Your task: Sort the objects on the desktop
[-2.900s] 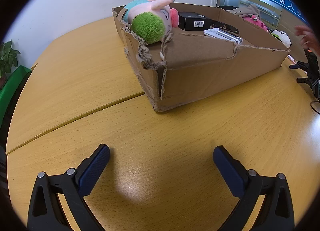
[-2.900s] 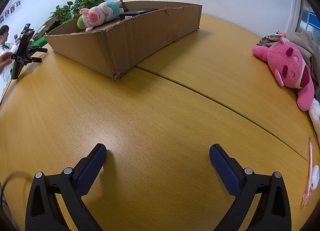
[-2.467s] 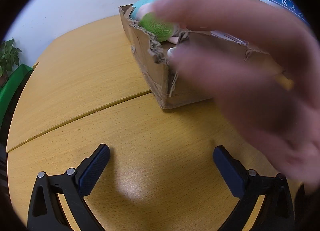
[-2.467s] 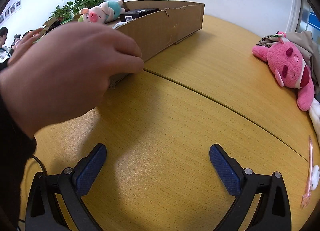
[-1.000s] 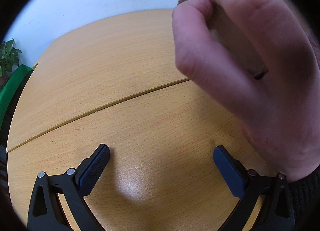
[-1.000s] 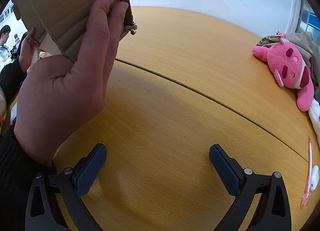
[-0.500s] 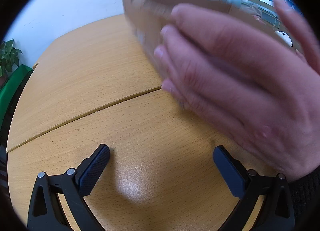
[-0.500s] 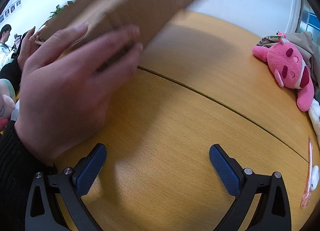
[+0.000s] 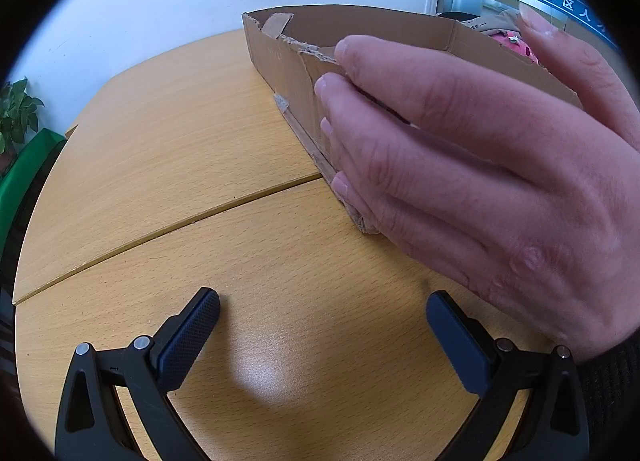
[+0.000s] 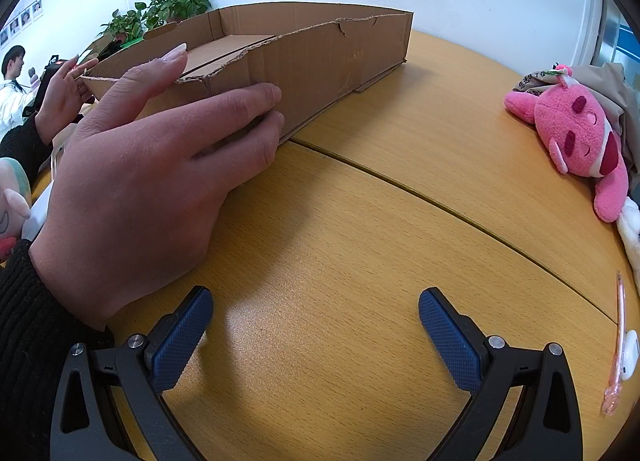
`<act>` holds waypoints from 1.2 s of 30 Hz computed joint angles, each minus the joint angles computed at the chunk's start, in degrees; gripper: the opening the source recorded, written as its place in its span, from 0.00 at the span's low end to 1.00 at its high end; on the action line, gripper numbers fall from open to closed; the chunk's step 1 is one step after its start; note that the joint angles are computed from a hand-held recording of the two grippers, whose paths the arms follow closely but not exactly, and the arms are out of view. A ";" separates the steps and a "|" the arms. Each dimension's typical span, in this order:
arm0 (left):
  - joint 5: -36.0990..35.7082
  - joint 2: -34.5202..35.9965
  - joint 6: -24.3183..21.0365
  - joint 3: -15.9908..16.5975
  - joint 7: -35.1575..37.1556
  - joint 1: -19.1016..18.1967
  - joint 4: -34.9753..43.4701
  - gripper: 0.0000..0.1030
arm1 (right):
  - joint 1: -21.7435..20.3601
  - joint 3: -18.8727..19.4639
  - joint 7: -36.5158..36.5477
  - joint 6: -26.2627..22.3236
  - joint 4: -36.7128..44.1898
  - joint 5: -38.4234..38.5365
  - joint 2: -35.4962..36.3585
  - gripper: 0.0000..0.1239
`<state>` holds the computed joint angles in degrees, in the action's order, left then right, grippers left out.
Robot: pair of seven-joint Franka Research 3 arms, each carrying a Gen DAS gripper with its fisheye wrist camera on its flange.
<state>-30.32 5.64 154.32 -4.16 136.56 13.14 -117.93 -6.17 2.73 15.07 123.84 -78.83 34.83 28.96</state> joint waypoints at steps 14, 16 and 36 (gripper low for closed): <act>0.42 -0.15 -0.11 0.00 -0.54 -0.15 0.06 1.00 | -0.03 0.03 0.05 -0.25 0.24 -0.05 0.11 0.83; 0.45 -0.22 -0.11 0.01 -0.60 -0.18 0.00 1.00 | -0.02 0.03 0.05 -0.28 0.27 -0.06 0.13 0.83; 1.31 -0.74 0.14 0.18 -2.09 -0.64 -0.43 1.00 | 1.86 -0.83 6.23 6.31 -5.66 -0.48 -3.33 0.83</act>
<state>-29.01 4.90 154.46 -3.98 134.47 12.50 -118.36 -4.31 1.90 21.30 130.14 -84.49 34.36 25.62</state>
